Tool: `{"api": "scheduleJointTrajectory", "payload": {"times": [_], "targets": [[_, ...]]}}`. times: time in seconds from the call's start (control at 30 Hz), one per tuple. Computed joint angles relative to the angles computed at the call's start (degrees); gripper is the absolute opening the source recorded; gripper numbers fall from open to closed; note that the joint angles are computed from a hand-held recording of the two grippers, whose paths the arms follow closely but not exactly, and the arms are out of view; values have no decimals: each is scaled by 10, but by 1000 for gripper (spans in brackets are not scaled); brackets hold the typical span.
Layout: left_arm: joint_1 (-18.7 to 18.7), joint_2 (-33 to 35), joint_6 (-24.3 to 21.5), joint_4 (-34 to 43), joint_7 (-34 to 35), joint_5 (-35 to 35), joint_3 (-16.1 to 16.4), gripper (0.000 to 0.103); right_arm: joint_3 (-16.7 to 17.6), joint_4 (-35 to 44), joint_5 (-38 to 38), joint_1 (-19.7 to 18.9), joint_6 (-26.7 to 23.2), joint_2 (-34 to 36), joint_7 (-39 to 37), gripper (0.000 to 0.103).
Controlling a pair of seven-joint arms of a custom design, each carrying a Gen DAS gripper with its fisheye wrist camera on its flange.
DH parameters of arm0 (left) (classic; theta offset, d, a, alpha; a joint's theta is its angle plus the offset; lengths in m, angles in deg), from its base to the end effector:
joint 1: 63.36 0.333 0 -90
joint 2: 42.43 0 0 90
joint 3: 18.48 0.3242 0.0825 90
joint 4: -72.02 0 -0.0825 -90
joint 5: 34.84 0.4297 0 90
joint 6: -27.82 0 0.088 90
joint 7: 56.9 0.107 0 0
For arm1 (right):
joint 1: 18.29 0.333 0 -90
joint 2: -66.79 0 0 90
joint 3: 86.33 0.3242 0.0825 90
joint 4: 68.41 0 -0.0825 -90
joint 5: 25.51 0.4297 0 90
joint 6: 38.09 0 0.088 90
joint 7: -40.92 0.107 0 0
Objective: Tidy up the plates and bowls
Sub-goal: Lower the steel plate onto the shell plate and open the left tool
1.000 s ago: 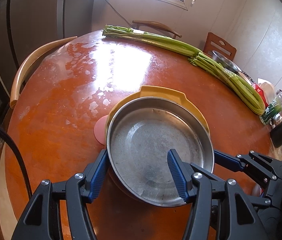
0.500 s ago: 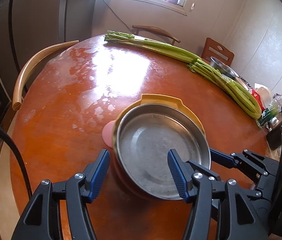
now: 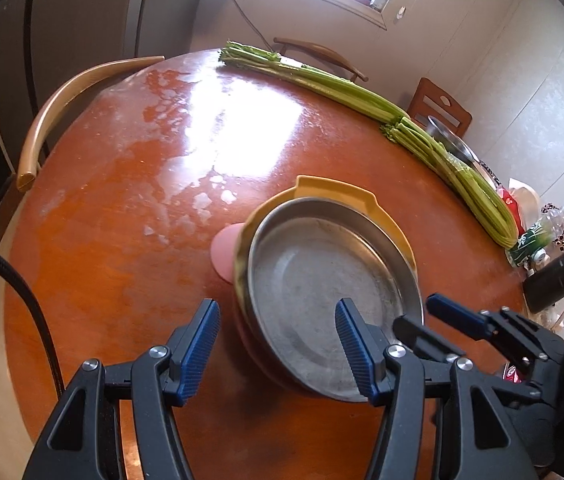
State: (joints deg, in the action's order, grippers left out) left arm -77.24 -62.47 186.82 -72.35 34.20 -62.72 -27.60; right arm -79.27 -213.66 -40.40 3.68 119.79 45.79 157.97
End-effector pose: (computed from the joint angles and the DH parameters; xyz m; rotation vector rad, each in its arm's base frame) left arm 0.4663 -0.1773 0.4484 -1.9998 2.0529 -0.9406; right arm 0.4268 0.2502 0.4483 -2.0619 1.5988 -0.4963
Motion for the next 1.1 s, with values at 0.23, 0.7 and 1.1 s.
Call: {"api": "scheduleJointTrajectory", "payload": {"times": [0.23, 0.7, 1.1], "targets": [[3, 14, -4, 8, -14, 12, -10, 60, -32, -36, 58, 16, 9, -33, -9, 48], [4, 28, -2, 16, -45, 43, -18, 60, -80, -53, 193, 62, 50, -25, -67, 51], [0, 53, -1, 40, -55, 65, -31, 60, -56, -58, 169, 28, 50, -27, -53, 51]]}}
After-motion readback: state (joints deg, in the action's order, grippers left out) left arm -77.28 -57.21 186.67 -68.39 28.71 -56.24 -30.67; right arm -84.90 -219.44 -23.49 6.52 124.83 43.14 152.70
